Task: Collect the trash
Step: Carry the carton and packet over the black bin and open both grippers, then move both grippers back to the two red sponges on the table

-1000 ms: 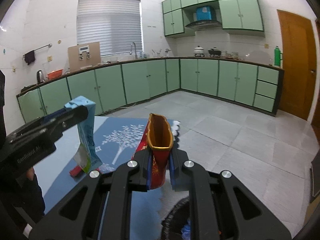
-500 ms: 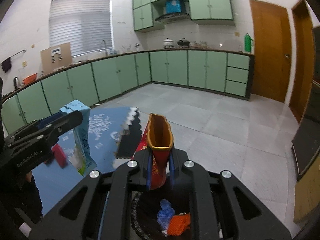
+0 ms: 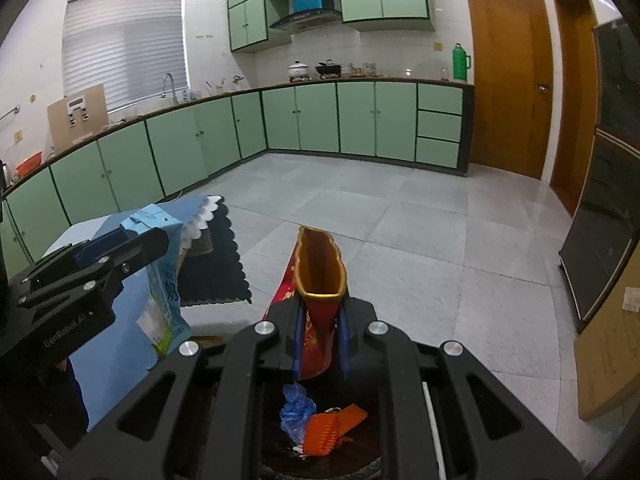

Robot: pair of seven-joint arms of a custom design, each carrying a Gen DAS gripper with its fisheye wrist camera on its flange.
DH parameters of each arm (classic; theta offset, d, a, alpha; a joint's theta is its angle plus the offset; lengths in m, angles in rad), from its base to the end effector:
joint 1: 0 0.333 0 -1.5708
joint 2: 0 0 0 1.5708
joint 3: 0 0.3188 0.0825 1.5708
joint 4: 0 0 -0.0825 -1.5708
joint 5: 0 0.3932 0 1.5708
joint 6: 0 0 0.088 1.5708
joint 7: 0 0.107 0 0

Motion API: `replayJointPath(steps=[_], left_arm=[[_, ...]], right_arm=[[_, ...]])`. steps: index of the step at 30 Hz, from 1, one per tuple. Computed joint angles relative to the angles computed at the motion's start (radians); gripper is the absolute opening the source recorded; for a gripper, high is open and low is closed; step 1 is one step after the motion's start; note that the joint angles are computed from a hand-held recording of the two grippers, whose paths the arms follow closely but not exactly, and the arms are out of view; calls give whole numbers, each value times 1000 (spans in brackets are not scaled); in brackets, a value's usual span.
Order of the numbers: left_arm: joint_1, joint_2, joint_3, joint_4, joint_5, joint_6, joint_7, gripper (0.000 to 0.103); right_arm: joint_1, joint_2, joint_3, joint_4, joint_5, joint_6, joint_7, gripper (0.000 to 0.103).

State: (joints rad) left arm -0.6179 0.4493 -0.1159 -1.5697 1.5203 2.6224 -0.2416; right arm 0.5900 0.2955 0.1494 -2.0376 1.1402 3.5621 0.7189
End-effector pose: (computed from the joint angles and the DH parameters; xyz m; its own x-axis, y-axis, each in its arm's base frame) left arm 0.5327 -0.4939 0.4331 -0.1293 -0.9877 0.0880 -0.4296 -0.0242 -0.9027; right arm 0.5182 0.3112 0.3938 0.2756 -0.9598 -0.0536 -0.5135 -0.0999 -0.8523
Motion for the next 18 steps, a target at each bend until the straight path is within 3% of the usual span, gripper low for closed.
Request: replayJointPath(steps=[7,10,13,16,18], left_arm=[[-9,73,8,77,-77,14,83,46],[-21,81,25,87,-91,20,94,57],[-27,70,38,72,-83,21,73,65],[-23,68,36,69,-100,21,74,65],[-22,58,38,58,-100,16,66,68]], right_arm=[[26,57,-41,109,252,-25,-224,22],[-15,68,-9,112,258,-27,-209,29],[-32,74,10,110,255,-8,-198,45],[-37,78,18,110,242,2,-185,59],[-35,85,23,120,253,25,-193,76]])
